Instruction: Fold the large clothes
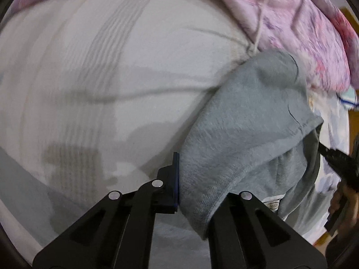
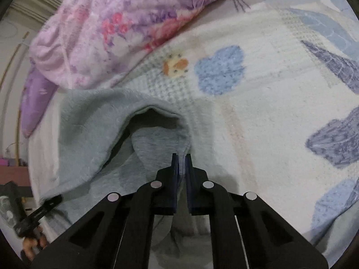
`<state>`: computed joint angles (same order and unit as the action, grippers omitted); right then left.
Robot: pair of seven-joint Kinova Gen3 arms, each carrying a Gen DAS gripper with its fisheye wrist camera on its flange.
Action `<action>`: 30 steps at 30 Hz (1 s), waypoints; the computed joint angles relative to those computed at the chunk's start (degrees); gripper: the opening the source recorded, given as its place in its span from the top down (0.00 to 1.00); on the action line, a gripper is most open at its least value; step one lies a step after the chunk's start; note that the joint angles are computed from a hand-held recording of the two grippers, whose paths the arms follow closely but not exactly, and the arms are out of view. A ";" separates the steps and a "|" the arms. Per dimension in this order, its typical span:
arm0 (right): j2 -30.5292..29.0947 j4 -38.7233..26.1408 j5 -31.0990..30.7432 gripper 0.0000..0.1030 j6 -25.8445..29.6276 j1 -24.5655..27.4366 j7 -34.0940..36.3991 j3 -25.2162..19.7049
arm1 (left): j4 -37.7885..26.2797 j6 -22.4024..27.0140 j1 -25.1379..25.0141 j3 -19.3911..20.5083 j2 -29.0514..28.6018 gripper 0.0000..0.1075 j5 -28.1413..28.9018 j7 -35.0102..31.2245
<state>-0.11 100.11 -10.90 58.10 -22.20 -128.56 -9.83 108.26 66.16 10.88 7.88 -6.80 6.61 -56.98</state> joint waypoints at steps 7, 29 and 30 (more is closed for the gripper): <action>-7.72 3.22 3.74 0.95 -2.11 2.90 -9.89 -3.85 | 4.07 -2.65 -3.02 -3.27 0.05 0.97 5.05 -3.51; -3.66 -8.41 13.23 0.44 14.22 -1.46 -3.98 -7.27 | -12.39 11.39 2.07 3.26 1.62 0.36 -0.82 -8.21; -2.67 -9.28 12.94 0.44 13.32 -2.11 -3.31 -6.67 | -13.23 12.62 3.16 4.24 1.57 0.33 -2.18 -5.95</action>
<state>-2.78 90.83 2.04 71.42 -24.32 -131.88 -16.50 95.03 78.78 14.04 12.12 -5.23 4.43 -62.93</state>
